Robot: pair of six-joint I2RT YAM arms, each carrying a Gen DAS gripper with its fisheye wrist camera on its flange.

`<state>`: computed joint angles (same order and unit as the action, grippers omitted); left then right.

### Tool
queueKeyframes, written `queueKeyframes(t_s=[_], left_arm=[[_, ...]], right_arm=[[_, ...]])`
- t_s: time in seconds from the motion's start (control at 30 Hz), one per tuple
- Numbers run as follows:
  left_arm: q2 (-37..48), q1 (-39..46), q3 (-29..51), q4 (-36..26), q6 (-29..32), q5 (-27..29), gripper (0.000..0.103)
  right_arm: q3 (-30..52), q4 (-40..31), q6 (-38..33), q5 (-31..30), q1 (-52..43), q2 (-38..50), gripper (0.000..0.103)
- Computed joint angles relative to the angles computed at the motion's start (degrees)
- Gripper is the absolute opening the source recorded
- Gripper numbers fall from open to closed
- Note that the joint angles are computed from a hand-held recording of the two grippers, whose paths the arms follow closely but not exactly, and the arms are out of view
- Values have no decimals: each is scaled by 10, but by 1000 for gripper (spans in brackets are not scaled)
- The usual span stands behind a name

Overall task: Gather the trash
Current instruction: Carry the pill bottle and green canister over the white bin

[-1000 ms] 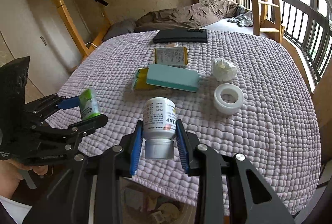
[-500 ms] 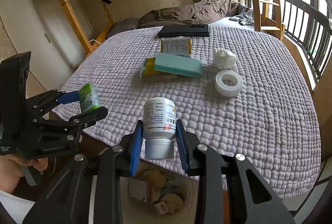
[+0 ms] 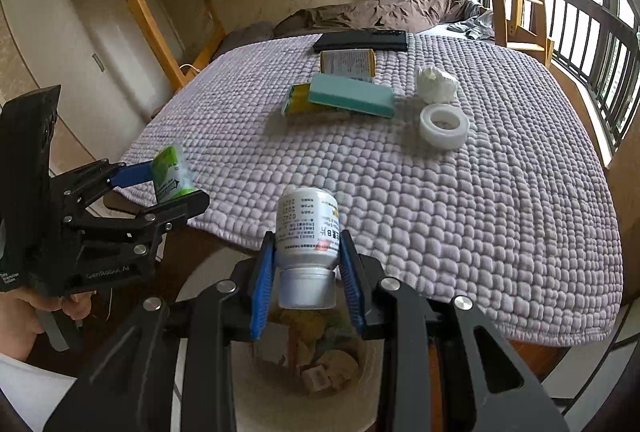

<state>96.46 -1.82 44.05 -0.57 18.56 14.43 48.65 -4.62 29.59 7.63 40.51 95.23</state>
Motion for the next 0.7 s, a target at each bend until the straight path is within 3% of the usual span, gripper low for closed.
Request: queueKeyframes(t_s=[0.7], left_arm=[[-76, 1, -90, -5, 23, -7, 72]], right_arm=[[-46, -11, 37, 20, 67, -36, 31]])
